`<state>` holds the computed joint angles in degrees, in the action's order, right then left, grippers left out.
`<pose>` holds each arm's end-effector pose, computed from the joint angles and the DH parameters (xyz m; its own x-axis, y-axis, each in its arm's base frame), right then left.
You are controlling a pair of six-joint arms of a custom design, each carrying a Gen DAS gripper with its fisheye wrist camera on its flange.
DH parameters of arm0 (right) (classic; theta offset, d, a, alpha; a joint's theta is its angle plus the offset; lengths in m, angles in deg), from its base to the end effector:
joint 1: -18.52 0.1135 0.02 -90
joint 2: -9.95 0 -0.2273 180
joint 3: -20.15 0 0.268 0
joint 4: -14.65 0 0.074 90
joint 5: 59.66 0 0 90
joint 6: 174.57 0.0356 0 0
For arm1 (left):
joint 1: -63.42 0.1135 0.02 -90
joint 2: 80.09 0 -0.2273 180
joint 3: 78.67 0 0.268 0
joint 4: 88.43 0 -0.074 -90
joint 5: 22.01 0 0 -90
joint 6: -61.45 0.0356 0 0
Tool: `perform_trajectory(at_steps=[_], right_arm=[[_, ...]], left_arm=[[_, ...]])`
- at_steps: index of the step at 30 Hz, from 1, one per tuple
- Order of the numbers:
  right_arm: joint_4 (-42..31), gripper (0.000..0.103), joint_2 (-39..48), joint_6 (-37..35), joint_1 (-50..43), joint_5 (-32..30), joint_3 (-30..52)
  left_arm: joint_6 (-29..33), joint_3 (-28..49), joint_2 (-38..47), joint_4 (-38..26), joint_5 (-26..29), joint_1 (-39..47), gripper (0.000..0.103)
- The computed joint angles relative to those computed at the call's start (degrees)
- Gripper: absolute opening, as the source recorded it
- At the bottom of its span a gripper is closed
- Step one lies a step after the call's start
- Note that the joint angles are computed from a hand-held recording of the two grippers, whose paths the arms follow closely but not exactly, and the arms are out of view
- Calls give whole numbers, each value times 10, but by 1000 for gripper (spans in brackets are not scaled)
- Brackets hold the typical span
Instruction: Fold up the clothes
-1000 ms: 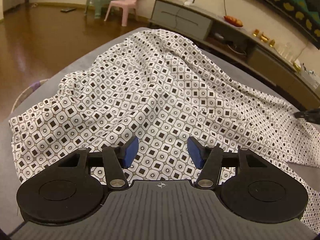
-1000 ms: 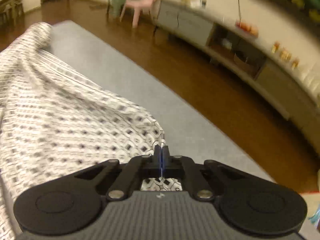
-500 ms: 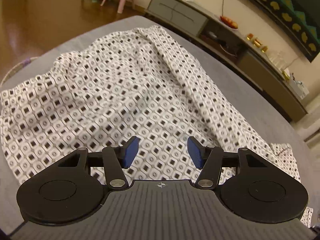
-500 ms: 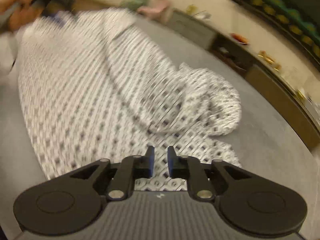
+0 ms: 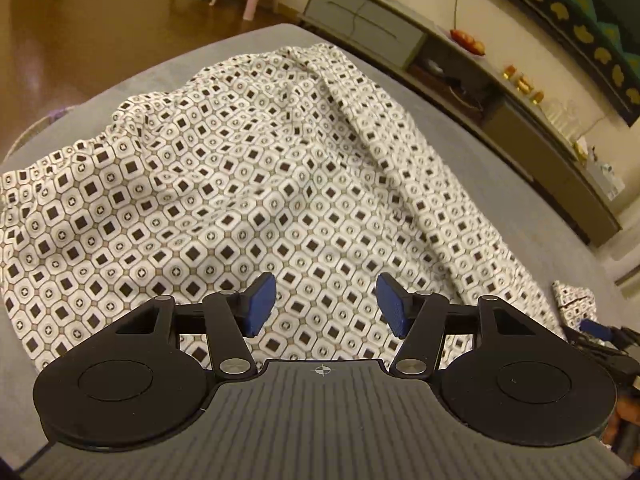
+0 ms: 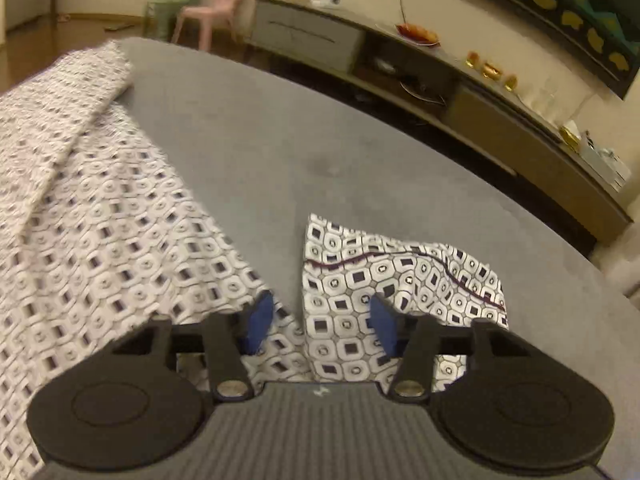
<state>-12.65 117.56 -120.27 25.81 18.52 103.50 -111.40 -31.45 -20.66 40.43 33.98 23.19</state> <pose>0.3966 0.0581 0.1348 -0.4847 -0.6378 -0.5985 -0.6568 0.7173 -0.2325 0.1753 -0.1222 0.1600 -0.4261 -0.7169 -0.5519 -0.6342 0.6717 -0.3828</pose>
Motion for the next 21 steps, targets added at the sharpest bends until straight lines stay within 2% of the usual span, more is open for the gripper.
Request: perform_trajectory(at_steps=[2,4,8,11,14,16,18,20,21], right_arm=[[16,0,-27,3,-23,-17,-13],[33,0,-91,15,-72,-70,-50],[0,0,-228,12,-249,-231,-112],[-33,0,-250,-19,-400,-309,-129],[-93,0,-181,-38,-525,-332,-95],[-167,1,-92,-56,-578,-327,-38],[-251,9,12,-46,-606,-327,40],[-338,15,91,-42,-613,-354,122],[-354,25,103,-43,-611,-365,137]], left_arm=[[9,0,-10,6,-6,1,49],[21,5,-12,12,-10,-3,49],[20,3,-33,14,-7,-20,50],[6,-12,-62,28,2,-34,51],[-1,-2,-42,29,-4,-46,52],[4,8,-19,31,-10,-49,53],[24,15,1,44,-16,-50,54],[57,27,14,59,-16,-38,55],[76,34,19,65,-14,-30,56]])
